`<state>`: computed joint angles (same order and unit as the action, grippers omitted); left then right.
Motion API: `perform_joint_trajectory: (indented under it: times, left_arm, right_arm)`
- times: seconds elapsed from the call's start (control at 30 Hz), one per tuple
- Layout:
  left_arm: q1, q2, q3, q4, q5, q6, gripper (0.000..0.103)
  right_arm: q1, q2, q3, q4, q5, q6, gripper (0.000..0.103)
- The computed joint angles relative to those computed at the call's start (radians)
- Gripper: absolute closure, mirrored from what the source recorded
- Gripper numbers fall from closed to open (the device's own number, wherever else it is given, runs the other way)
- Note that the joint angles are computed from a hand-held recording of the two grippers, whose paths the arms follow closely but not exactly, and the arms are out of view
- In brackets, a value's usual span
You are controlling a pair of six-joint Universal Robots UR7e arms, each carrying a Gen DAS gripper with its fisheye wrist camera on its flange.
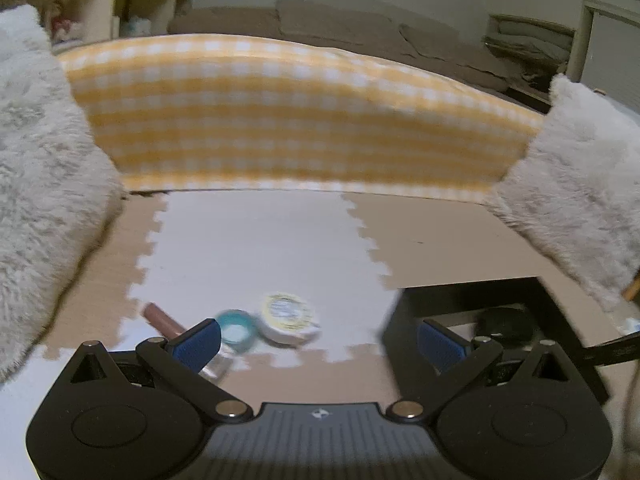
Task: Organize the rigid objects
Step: 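Withdraw left gripper from the box toward the nail polish box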
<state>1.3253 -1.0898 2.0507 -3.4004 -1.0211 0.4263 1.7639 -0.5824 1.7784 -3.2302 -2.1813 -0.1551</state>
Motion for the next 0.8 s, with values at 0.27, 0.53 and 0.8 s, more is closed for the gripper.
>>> perform_joint_trajectory:
  times: [0.27,0.53,0.8]
  left_arm:
    - [0.111,0.049,-0.024,-0.062,-0.062,0.044,0.000]
    - [0.177,0.099,-0.061,-0.088,-0.075,0.092,0.000]
    - [0.187,0.130,-0.116,-0.149,-0.054,0.033,0.027]
  right_arm:
    - [0.004,0.003,-0.004,0.007,-0.013,-0.004,0.097]
    - [0.004,0.004,-0.006,0.011,-0.017,-0.017,0.097]
    - [0.005,0.009,-0.010,0.010,-0.023,-0.030,0.097]
